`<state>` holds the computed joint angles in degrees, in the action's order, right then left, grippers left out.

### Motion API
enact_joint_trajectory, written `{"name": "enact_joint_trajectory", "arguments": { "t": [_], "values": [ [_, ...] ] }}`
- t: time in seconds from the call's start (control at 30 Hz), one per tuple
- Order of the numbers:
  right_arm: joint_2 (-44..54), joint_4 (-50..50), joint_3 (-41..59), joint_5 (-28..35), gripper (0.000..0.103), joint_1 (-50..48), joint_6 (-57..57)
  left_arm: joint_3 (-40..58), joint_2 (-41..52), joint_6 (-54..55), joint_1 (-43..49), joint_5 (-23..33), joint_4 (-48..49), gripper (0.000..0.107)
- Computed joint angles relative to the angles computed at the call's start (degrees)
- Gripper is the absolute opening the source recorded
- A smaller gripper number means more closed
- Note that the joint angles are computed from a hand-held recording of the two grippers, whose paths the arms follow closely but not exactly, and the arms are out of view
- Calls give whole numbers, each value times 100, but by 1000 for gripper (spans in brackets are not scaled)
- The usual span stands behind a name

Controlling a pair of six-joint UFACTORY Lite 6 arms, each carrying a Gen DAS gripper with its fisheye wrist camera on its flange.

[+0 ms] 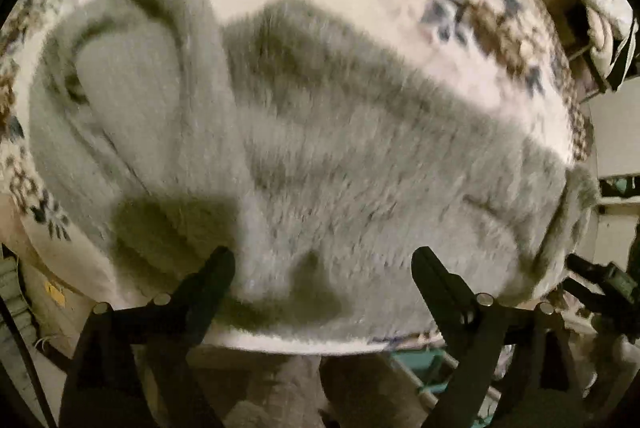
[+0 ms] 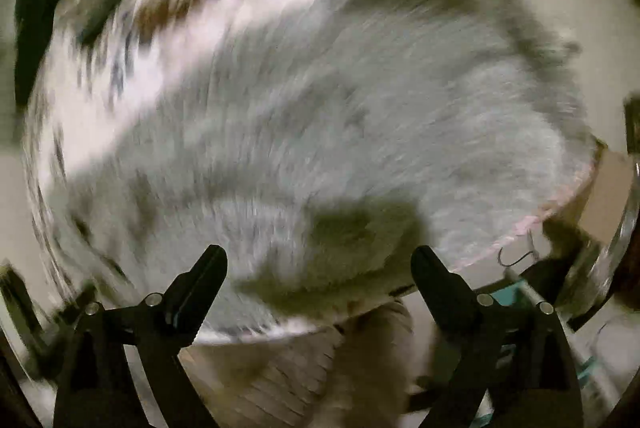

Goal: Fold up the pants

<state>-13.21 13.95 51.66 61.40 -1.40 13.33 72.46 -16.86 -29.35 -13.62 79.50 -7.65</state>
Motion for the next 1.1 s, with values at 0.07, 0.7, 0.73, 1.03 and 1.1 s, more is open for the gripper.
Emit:
{"name": "enact_joint_trajectory", "arguments": {
  "t": [0.07, 0.7, 0.73, 1.03, 1.1],
  "values": [
    [128, -125, 329, -185, 95, -370, 164, 368, 272, -283, -277, -42, 444, 90],
    [905, -876, -240, -96, 49, -2938, 569, 730, 939, -734, -349, -2, 1172, 90],
    [436, -828, -479, 19, 73, -2945, 617, 829, 959, -651, -235, 46, 1103, 90],
    [-208, -1339, 585, 402, 78, 1533, 3723, 3274, 2518, 897, 1762, 889, 1300, 90],
    [737, -1356, 1236, -3, 78, 1965, 3987, 4358, 3522, 1178, 2326, 1213, 1236, 90]
  ]
}}
